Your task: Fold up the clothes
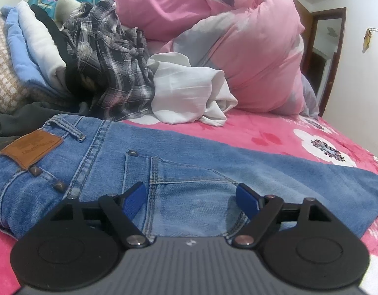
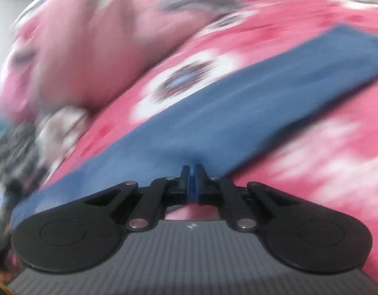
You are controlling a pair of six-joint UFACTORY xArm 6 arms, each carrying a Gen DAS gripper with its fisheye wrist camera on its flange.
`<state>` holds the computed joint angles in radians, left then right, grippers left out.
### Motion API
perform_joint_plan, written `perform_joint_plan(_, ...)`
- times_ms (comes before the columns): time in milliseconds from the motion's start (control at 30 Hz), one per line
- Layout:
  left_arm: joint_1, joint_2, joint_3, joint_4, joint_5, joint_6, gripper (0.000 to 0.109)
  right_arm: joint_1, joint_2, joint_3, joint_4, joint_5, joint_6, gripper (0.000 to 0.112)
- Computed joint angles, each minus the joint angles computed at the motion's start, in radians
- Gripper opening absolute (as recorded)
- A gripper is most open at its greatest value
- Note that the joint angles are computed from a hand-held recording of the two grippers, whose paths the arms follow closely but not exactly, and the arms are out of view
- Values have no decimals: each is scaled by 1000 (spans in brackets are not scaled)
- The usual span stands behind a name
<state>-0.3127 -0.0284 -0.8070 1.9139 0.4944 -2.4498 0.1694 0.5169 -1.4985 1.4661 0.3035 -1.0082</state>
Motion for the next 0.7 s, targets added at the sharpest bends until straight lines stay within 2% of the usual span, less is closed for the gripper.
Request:
perform_joint_plan(67,1,0,-1,4,-1,-5,82,-5,7,-14,-136,-98,154,6)
perform_joint_plan(133,0,1,-1,4,0,-5,82,8,4,-26,-137,-146,149,12)
perform_joint_plan(233,0,1,-1,7,1,-6,82,30,2,-60,8,-2,-41,16)
perform_joint_plan(333,1,1,0,12,0,-11,82,95,60,-121,-91,77,-70,17)
perform_joint_plan(433,0,0,2,13,1,-12,82,125,149,-210,-237,55,-26,17)
perform_joint_plan(467,-1,0,2,14,1,-12,82,113,177,-240,-257,55,-11,15)
perform_joint_plan(533,-1,-1,3,12,3,-9,82,49,199,-270,-209,95,-21,13)
perform_joint_plan(633,-2,0,2,9,2,-3,83,-36,253,-340,-265,43,97,12)
perform_joint_plan(700,-3,2,-1,2,4,7,84,-108,297,-399,-261,45,180,11)
